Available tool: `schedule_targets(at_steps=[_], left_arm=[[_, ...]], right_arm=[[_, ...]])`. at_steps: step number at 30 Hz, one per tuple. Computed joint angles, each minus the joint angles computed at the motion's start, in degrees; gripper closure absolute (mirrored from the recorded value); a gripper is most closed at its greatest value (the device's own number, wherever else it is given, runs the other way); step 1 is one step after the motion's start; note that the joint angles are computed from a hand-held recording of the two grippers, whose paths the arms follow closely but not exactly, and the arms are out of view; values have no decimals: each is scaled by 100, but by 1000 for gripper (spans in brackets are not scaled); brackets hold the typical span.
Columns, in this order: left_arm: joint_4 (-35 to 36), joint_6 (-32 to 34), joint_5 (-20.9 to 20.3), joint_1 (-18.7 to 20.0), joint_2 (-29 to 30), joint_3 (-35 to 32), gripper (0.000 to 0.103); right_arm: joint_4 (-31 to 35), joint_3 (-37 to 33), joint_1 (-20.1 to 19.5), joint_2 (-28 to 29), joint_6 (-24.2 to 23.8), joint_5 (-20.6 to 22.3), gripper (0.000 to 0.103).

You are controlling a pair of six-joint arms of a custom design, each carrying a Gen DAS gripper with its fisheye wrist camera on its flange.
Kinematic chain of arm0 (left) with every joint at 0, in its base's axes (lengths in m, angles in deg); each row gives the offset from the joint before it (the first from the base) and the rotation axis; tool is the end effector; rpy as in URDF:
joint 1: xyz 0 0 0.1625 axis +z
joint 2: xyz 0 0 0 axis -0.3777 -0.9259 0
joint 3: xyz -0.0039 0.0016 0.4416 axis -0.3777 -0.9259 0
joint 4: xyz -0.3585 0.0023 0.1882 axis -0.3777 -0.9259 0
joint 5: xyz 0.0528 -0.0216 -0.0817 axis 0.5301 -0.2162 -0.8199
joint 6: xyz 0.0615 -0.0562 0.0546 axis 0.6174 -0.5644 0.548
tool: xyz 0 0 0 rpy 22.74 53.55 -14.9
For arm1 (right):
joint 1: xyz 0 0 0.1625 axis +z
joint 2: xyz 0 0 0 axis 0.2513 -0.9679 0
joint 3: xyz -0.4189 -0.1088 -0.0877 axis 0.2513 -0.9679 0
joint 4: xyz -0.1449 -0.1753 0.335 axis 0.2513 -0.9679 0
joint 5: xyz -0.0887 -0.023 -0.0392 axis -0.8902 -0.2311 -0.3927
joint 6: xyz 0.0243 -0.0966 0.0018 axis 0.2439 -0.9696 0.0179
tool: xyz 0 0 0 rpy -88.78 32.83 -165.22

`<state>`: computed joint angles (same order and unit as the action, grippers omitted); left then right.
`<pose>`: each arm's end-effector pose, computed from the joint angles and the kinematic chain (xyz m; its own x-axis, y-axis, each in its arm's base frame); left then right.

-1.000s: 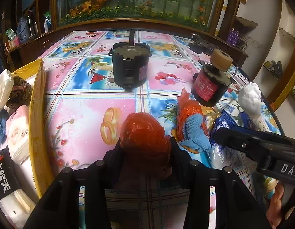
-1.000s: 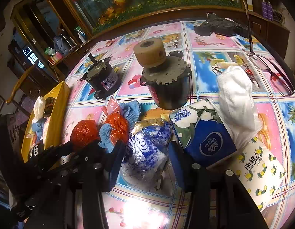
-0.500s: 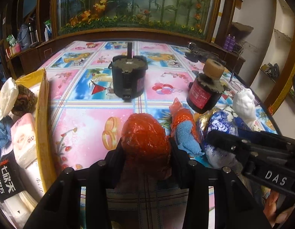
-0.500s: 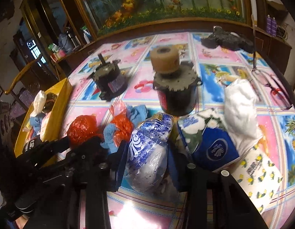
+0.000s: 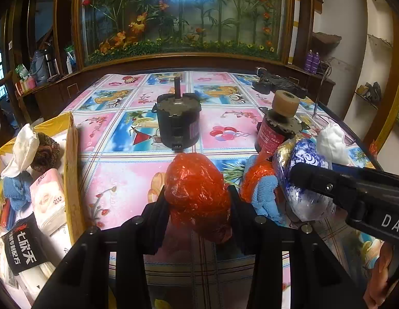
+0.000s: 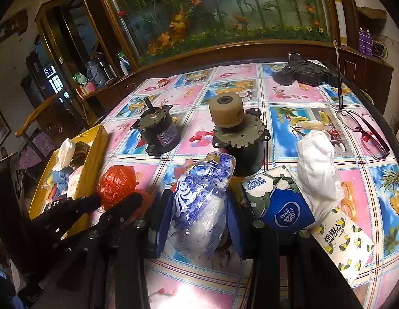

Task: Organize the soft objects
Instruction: 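Carry the red bag and blue-white bag with both grippers over the box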

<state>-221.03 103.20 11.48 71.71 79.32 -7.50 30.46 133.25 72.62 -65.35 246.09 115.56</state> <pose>-0.4108 -0.7594 -0.0563 -0.5785 0.6142 -0.5367 0.8060 0.5317 -0.2602 0.0557 -0.6673 0.3431 -0.8532 0.2855 0.4365 -0.1894 0.6102 -0.7693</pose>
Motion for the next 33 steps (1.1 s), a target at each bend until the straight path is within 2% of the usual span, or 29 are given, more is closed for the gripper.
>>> schedule_targets(at_steps=[12,24,33], left_arm=[[-597,236,43,-39,-82,251,62],[-1047,340,-46,-36,-158,434,62],[-1185,277,27,-35,-187,489,62]], right_arm=[[-497,357,73,-207,-339,-151,60],[-741,553,74,-355,-400,-292,60],[-784,550,66,-372,-358,-233,60]])
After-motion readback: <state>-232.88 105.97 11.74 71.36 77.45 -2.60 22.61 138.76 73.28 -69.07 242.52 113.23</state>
